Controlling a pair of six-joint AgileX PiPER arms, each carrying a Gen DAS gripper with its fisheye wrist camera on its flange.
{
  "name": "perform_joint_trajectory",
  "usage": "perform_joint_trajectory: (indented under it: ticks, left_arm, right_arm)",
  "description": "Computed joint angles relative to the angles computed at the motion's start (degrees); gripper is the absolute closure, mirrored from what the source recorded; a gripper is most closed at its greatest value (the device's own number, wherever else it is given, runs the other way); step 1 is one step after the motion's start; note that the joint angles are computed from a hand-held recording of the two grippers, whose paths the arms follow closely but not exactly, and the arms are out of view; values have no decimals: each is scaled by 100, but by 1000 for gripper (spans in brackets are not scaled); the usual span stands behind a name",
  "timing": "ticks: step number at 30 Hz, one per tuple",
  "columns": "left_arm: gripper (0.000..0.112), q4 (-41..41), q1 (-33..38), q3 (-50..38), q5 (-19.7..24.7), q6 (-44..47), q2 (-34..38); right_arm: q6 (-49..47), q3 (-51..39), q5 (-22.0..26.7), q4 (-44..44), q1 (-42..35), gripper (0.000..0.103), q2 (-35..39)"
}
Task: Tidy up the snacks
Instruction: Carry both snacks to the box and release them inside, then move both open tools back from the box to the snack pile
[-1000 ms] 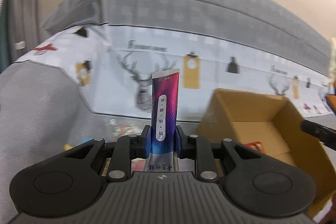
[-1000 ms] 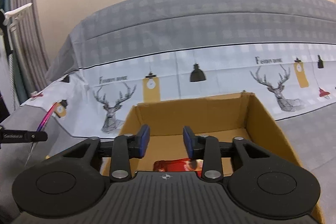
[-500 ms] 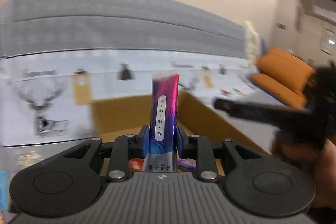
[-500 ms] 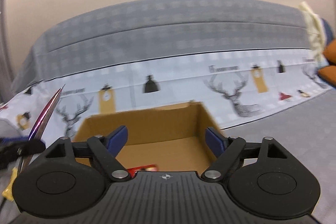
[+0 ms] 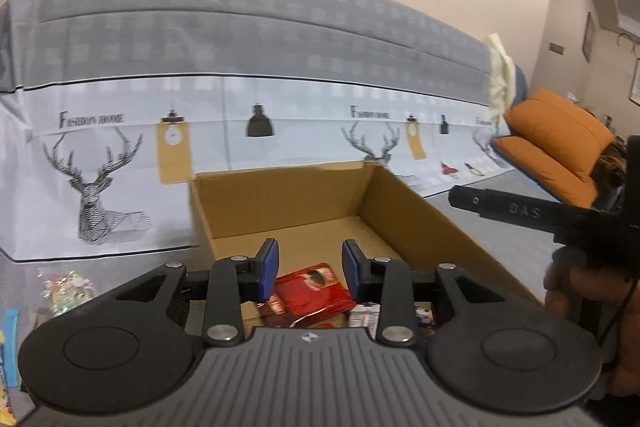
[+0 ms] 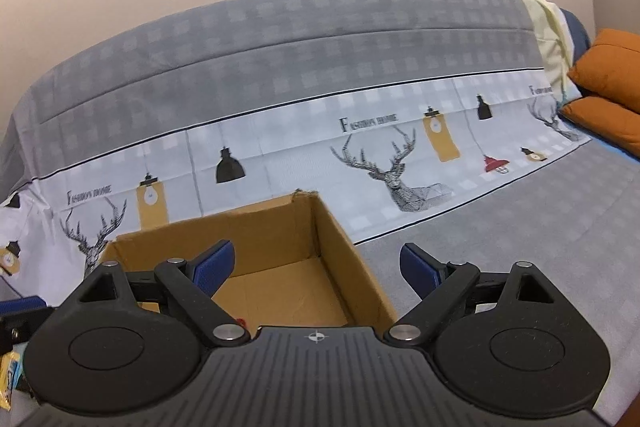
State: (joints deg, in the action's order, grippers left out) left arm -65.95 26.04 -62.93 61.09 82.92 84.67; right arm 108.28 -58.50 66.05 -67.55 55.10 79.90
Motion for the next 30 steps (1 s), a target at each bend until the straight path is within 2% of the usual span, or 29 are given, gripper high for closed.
perform_joint_trajectory:
  ticks: [6,8,13,15,16,18,20,26,30]
  left_arm:
    - [74,82,199,-127,-77,-81,58]
    - [79,159,245,-179,-190,-160,90]
    - [99,541,229,-307,-859,-657,158]
    - [99,819,182,-369,-1316,-1033,205]
    - [99,1026,164,-403,-1575,-1268,229]
    - [99,1566,96,-525,-2056,-1892,332]
    - [99,2212,48,-673,-2489,-2686,487]
    - [98,4258,-3,-971,-3395,-4990,873]
    - [98,5258,-28,-847,-3938,-5772,1045]
  right_arm:
    - [-201,-273,-186,-6,39,12,268]
    - [-261,-399,-228,-10,65,12,384]
    - [-332,-705,-388,-62,143,13,680]
    - [-355,-839,-478,-113,189,21,815]
    - [-365,-904,-519,-130,210,25,879]
    - [-399,-1021,-724,-147,222,48,983]
    - [-387,-1137,-901,-180,243,54,1082]
    - [-333,-1533,-1159,-281,340,53,1436]
    - [-366,-1793,-1357,-256,360,50,1684]
